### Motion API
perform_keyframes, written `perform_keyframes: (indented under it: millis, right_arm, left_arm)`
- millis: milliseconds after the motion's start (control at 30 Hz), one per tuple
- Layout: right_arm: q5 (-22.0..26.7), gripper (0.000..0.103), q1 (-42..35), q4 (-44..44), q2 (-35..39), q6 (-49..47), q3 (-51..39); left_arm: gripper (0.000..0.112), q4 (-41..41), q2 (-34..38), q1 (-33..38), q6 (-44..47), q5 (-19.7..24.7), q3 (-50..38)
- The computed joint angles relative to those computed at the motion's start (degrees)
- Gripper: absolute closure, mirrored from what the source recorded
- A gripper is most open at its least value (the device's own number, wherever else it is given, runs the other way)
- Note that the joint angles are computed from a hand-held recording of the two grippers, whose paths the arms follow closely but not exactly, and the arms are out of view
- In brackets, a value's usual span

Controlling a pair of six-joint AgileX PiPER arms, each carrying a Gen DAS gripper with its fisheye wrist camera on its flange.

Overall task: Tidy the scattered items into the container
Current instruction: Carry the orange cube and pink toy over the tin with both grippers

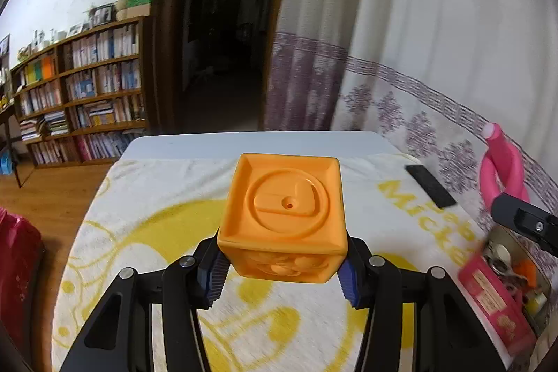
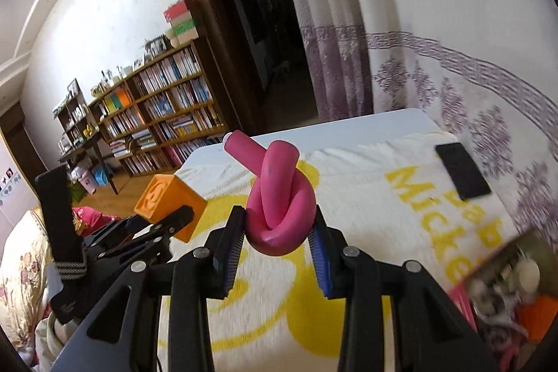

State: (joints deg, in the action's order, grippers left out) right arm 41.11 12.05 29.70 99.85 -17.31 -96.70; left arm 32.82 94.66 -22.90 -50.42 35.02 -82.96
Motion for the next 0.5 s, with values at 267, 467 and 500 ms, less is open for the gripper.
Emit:
perform_keyframes:
  millis: [267,467,500]
  right_arm:
    - [-6.92,0.064,-5.26,7.87,-15.88,-9.19,20.49]
    - [-10.01,0.064,-8.82,11.58,-21.71,-15.16,30.14]
    - [-9.65,0.064,-9.70,12.79,-21.90,-16.40,31.16]
  left_arm:
    - [0.058,7.40,-0.70,-9.31,-7.66,2.38,1.66]
    - [0.058,7.72,2.47,-13.48,-9.10,2.71,0.22]
    - [0.058,7.45,2.70,-13.78,-9.26,2.54,0.36]
